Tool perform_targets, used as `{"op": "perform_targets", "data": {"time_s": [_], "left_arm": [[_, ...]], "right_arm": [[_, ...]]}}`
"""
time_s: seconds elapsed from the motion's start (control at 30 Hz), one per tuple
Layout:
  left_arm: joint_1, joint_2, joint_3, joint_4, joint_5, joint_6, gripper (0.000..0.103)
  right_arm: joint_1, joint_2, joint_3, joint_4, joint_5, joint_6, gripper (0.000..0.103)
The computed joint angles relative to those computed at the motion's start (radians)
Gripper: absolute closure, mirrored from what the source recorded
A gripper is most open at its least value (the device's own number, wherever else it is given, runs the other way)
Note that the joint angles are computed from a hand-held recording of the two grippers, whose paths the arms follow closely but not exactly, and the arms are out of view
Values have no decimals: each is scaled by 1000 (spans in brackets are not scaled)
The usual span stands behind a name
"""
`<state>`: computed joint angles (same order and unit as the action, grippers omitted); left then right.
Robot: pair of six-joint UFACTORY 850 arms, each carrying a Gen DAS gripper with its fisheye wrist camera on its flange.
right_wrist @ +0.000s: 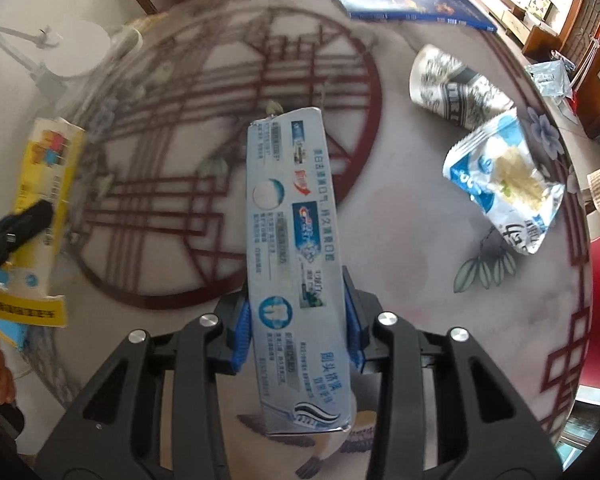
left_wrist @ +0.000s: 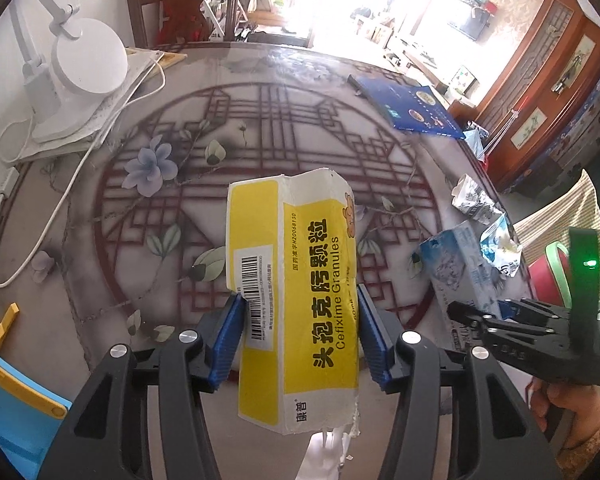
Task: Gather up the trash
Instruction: 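Lift the yellow box and toothpaste box and carry both toward the red bucket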
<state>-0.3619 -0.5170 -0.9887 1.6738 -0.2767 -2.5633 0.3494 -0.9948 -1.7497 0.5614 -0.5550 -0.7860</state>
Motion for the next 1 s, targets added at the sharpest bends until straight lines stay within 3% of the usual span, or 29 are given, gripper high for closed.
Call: {"op": "perform_targets", "data": {"time_s": [0.4,1.0], "left_arm": [[-29,25,-7,16,-32,-6,52],[-82,4,-86,-57,-63,102,52]], "right_arm": [[-37,159,155,332,28,-295,66],[-112,242,251,492,37,-450,66]]}}
